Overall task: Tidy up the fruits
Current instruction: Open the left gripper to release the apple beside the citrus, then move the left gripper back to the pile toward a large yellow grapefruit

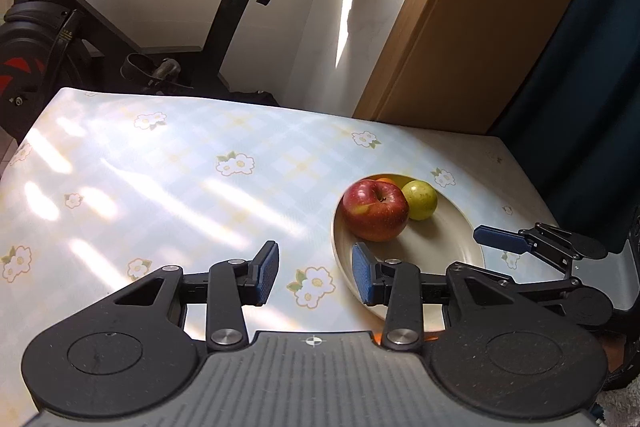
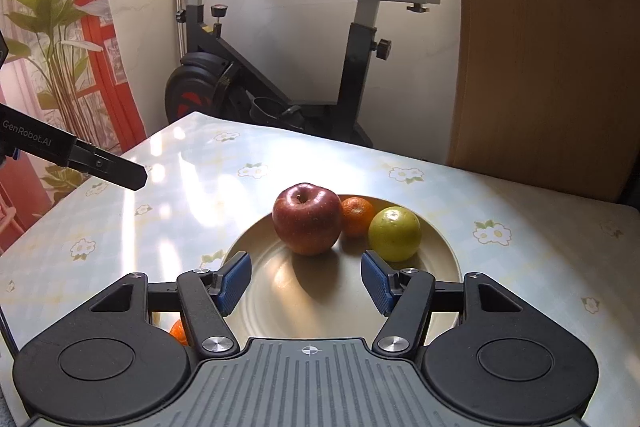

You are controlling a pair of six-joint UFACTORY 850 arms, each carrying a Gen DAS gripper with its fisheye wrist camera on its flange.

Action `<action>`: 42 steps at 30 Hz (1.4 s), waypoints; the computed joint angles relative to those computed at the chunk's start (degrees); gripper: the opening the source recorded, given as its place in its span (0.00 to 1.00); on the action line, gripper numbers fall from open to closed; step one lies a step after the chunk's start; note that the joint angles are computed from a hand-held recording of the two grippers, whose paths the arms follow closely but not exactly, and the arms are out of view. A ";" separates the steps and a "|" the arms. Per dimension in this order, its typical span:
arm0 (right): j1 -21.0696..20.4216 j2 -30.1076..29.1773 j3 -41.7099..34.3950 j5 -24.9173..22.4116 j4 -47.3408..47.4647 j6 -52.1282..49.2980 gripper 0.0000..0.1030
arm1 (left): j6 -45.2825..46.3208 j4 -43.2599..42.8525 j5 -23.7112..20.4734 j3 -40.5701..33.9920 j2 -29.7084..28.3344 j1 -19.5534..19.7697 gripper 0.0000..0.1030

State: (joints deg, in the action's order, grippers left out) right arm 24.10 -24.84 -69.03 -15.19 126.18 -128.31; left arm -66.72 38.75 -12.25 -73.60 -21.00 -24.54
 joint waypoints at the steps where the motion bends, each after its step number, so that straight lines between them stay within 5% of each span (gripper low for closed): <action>1: -0.07 0.35 0.60 -0.24 0.82 -0.41 0.56 | -1.00 1.12 -0.18 0.56 0.51 -0.06 0.40; 15: 1.33 5.97 8.60 -1.17 13.24 -8.86 0.56 | -12.93 12.75 -0.22 7.55 5.88 -2.35 0.40; 27: 3.55 7.12 9.59 -0.38 6.51 -4.20 0.56 | -18.73 16.51 0.81 11.99 8.13 -4.11 0.40; 34: 4.45 7.53 10.05 0.03 3.89 -2.69 0.56 | -14.04 8.79 4.17 16.26 9.86 -5.07 0.40; 42: 4.91 7.43 10.18 0.32 1.38 -1.31 0.56 | 14.07 -19.83 5.50 17.98 10.21 -5.96 0.41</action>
State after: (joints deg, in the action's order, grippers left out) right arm 29.01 -17.42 -58.84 -14.87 127.56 -129.62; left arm -52.65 18.92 -6.75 -55.63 -10.79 -30.50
